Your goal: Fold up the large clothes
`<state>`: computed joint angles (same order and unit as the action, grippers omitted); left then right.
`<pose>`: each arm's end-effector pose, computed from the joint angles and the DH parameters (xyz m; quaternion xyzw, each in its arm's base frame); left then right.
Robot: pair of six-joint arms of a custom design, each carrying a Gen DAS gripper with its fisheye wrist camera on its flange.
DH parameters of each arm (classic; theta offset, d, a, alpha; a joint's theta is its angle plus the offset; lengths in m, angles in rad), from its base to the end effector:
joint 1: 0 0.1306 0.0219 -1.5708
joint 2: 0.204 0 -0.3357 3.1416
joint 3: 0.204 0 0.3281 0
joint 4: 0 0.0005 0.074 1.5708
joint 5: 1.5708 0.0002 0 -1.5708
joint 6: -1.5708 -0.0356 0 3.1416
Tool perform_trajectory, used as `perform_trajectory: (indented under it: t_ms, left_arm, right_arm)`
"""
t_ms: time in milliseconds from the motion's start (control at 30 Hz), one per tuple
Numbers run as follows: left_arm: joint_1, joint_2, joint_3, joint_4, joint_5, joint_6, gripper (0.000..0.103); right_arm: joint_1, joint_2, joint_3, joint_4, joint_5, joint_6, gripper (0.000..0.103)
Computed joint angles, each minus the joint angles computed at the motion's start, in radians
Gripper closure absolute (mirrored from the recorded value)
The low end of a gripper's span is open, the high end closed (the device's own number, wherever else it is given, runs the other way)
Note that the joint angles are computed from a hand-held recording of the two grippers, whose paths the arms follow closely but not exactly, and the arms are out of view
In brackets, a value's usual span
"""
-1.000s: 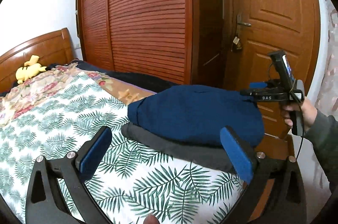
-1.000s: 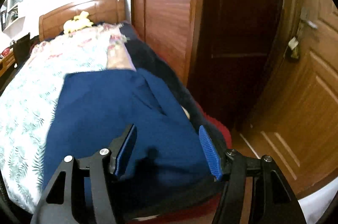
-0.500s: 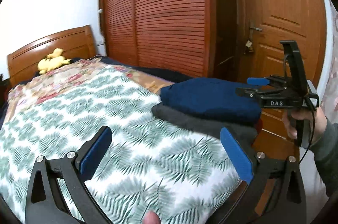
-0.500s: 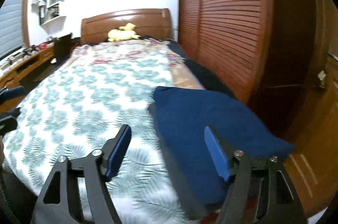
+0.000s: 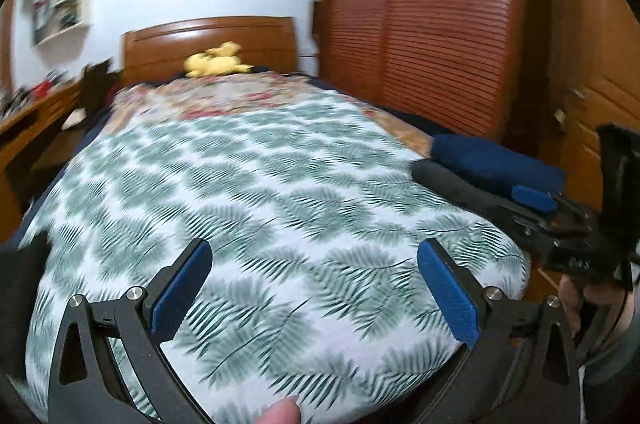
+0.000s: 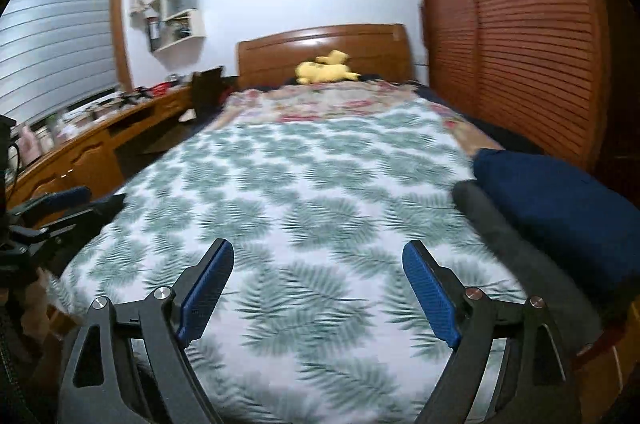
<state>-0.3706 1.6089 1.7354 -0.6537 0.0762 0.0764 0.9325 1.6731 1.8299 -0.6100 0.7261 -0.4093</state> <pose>0.4858 -0.1922 0.4426 0.1458 0.8542 -0.1426 0.4784 0.3397 0.4174 0.4577 -0.0231 0.8144 0.0723 0.5754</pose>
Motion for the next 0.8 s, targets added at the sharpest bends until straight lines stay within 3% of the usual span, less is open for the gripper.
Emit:
perform_trajectory:
  t_ms: [200, 367, 800]
  left_arm:
    - [0.08, -0.139, -0.214, 0.085, -0.096, 0.048, 0.001]
    - [0.126, -0.189, -0.288, 0.116, -0.146, 0.044, 0.001]
    - [0.151, -0.279, -0.394, 0.175, -0.174, 0.022, 0.001]
  right_arm:
    - [0.054, 0.042, 0.004, 0.116, -0.024, 0.066, 0.016]
    - [0.081, 0.087, 0.033, 0.157, -0.011, 0.128, 0.016]
    - [0.007, 0.21, 0.094, 0.251, -0.08, 0.182, 0.016]
